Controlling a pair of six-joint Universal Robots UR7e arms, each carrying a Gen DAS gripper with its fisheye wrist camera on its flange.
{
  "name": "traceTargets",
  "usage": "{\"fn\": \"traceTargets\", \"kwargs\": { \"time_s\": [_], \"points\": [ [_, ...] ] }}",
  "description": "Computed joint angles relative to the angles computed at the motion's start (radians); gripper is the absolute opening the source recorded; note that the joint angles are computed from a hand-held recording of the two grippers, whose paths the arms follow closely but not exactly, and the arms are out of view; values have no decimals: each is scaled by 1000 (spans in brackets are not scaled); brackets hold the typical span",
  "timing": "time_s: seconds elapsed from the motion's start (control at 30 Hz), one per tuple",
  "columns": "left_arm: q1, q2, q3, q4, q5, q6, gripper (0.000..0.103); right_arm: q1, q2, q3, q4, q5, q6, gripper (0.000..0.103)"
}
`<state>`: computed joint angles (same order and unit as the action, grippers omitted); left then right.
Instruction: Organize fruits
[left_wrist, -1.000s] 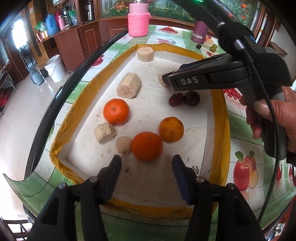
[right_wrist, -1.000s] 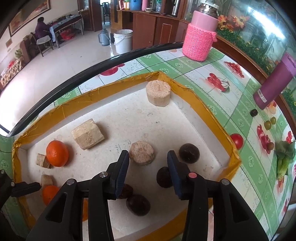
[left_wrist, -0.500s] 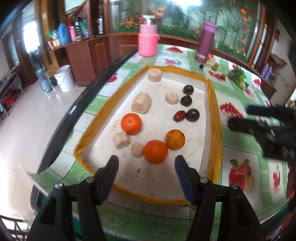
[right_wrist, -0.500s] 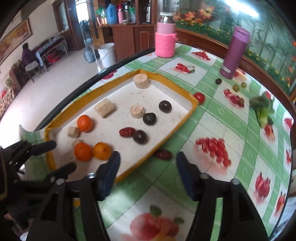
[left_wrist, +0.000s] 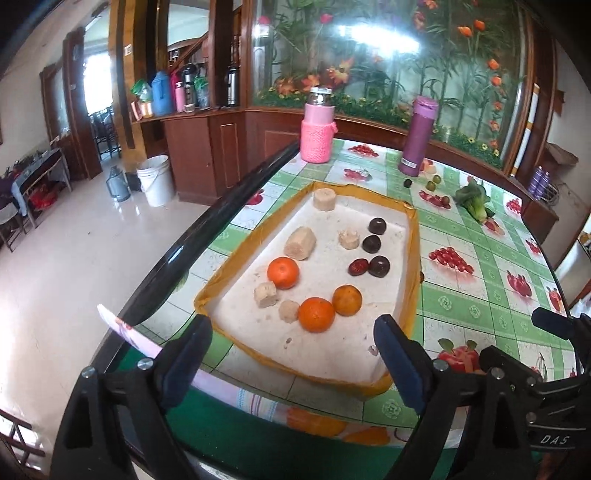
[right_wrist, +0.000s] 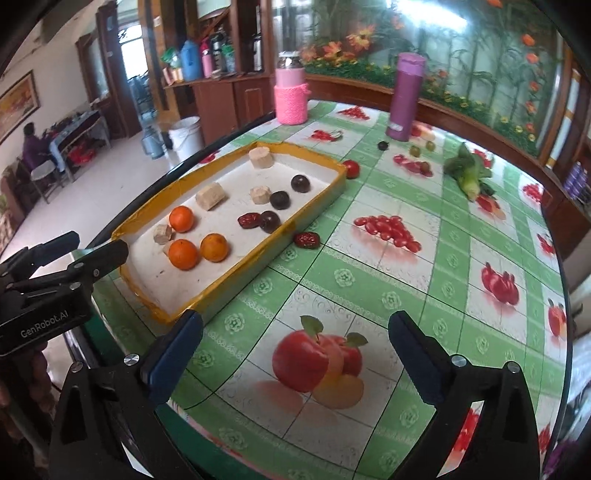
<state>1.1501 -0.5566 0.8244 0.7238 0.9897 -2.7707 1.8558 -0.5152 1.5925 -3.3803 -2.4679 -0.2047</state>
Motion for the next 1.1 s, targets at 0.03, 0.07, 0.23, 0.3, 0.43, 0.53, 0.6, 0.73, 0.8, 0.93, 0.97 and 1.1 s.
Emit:
{"fn": "traceTargets", "kwargs": {
  "time_s": [0.03,0.07,0.23,0.3,0.43,0.53,0.6,0.73,0.8,0.93,0.97,1.1],
  "points": [
    [3,3,-10,12,14,11,95,6,10,-2,-25,-15,14,101],
    [4,-5,2,2,24,29,95,10,14,2,-47,-17,27,101],
    [19,-16,5,-5,61,89,99,29,38,2,-86,-67,86,101],
    [26,-7,-16,18,75,88,99,32,42,5,-79,-90,117,101],
    [35,-3,-27,17,77,88,99,42,55,3,-91,-139,128,101],
    [38,-11,-12,-3,82,98,99,50,63,-1,-101,-165,126,101],
    [35,-22,12,-32,76,120,99,54,71,-6,-107,-184,119,101],
    [26,-65,89,-127,61,173,103,56,75,-7,-103,-195,127,101],
    [19,-86,132,-199,29,201,103,55,76,-6,-101,-197,131,101],
    [13,-102,163,-271,-10,246,103,57,81,-14,-99,-207,126,101],
    [12,-104,168,-284,-18,258,103,57,82,-14,-100,-205,127,101],
    [18,-114,176,-269,17,270,103,58,84,-18,-103,-199,124,101]
  ]
}}
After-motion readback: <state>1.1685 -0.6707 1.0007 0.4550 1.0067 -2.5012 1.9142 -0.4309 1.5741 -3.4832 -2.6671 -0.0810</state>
